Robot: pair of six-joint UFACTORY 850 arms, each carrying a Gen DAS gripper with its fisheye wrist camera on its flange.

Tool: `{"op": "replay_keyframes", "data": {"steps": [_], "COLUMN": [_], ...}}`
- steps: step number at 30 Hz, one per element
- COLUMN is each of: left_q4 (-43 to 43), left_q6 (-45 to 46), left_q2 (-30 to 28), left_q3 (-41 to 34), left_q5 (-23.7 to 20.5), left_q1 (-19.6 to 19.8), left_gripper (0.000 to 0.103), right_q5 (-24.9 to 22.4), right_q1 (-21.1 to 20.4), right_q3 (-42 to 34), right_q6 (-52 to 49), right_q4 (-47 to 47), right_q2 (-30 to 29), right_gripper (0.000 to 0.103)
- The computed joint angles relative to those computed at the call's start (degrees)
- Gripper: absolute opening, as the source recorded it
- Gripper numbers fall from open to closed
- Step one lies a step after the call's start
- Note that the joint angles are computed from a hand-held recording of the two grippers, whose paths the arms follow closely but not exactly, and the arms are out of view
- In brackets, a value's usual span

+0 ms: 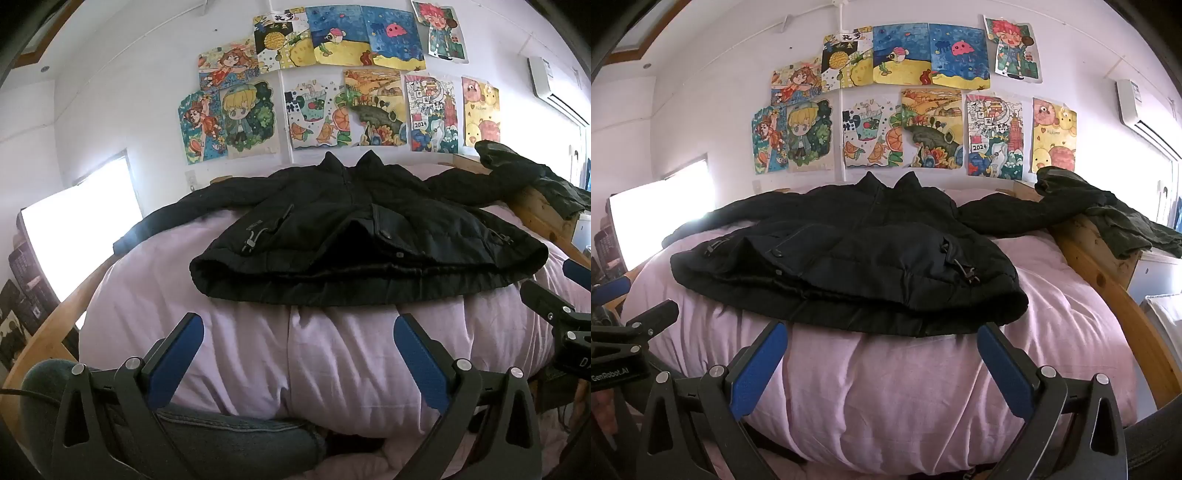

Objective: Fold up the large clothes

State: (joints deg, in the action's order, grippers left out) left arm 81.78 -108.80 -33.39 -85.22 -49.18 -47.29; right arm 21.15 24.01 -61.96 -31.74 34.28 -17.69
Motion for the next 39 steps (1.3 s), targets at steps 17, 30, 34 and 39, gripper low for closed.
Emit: {"op": "replay_keyframes", "data": {"steps": [17, 30, 34, 39], "left_q4": [-0.1, -0.2, -0.2, -0.2], "left_q6": [0.1, 0.3, 0.3, 0.4], "left_q2": [0.0, 0.0, 0.0, 0.0], "left_q3": [0.0, -0.1, 0.0, -0.1], "left_q5": [-0.1, 0.0, -0.1, -0.1], "left_q1": [0.0, 0.0, 0.0, 0.0], "left_gripper": [0.101, 0.101, 0.101, 0.101], "right_q5": [-0.2, -0.5, -0.6, -0.7], "right_q1": [-0.3, -0.6, -0.7, -0.8], "right_q3": [0.2, 0.1, 0.1, 0.1], "right_q6": [0.7, 0.8, 1.0, 1.1], "right_q4": [-0.8, -1.0, -1.2, -1.4], "right_q2": [0.4, 0.5, 0.5, 0.4], "right_gripper": [0.103, 0.103, 0.103, 0.103]}}
